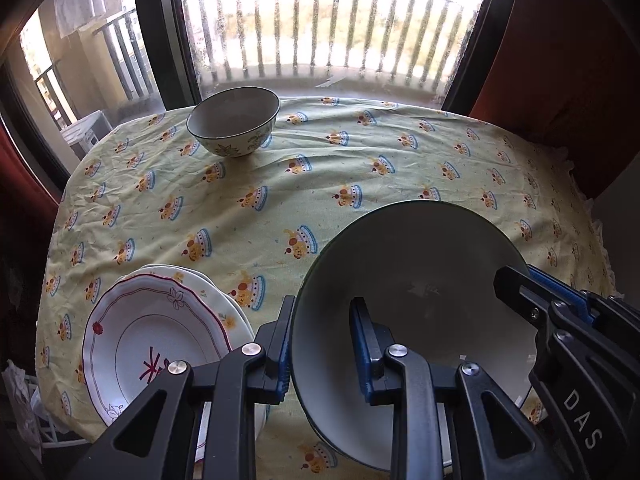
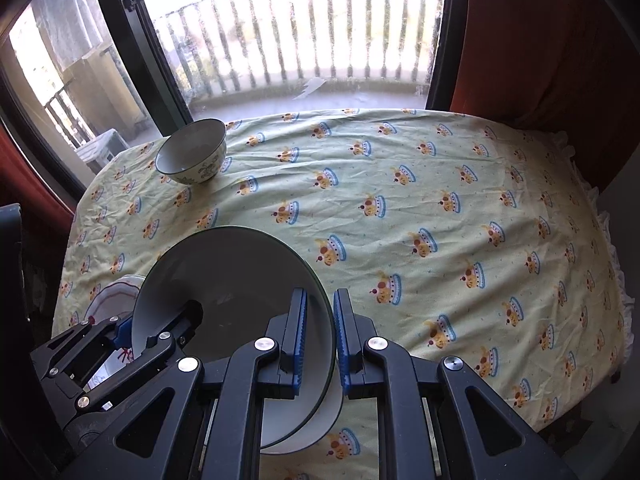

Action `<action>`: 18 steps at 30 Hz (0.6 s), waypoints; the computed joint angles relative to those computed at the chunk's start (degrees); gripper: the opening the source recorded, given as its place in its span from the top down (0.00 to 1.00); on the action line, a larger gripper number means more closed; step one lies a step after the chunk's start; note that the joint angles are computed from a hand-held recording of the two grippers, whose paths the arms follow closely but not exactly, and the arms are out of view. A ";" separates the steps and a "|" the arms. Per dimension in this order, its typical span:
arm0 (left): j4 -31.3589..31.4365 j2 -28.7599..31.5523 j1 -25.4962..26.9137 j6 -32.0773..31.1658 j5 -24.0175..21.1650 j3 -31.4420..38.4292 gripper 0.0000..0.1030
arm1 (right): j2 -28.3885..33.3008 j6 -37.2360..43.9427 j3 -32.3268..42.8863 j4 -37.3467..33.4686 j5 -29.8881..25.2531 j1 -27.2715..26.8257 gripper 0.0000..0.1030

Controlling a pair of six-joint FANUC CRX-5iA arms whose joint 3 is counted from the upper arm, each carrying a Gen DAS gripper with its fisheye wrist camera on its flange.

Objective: Organize plates and bowls
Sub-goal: 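Lower the bowl into the bowl beside the plate stack and open both tools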

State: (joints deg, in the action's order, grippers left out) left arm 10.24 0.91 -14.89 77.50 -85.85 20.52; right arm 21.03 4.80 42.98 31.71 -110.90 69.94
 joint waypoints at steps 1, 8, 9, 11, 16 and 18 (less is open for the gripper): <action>-0.23 -0.18 -0.20 0.29 -0.15 -0.33 0.77 | -0.60 -0.40 -0.94 -0.40 0.23 0.20 0.83; -1.80 -1.20 -1.20 1.92 -1.20 -2.60 0.77 | -4.48 -3.58 -7.37 -3.92 2.73 1.16 0.83; -2.07 -1.29 -1.35 2.24 -1.34 -2.86 0.77 | -4.89 -3.86 -8.07 -4.37 3.07 1.22 0.83; -2.79 -1.44 -1.63 2.77 -1.47 -3.18 0.77 | -5.57 -4.26 -9.22 -5.37 3.79 1.18 0.83; -5.73 -1.87 -2.67 3.49 -1.09 -3.62 0.77 | -6.83 -4.70 -11.59 -7.74 6.06 0.90 0.83; -6.31 -1.67 -2.85 3.71 -1.22 -3.61 0.77 | -7.25 -4.66 -12.36 -8.55 7.17 0.61 0.84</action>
State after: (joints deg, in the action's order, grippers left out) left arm 3.94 -0.76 -17.74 81.22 -87.07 16.91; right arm 13.77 0.15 30.62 23.16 -103.73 70.55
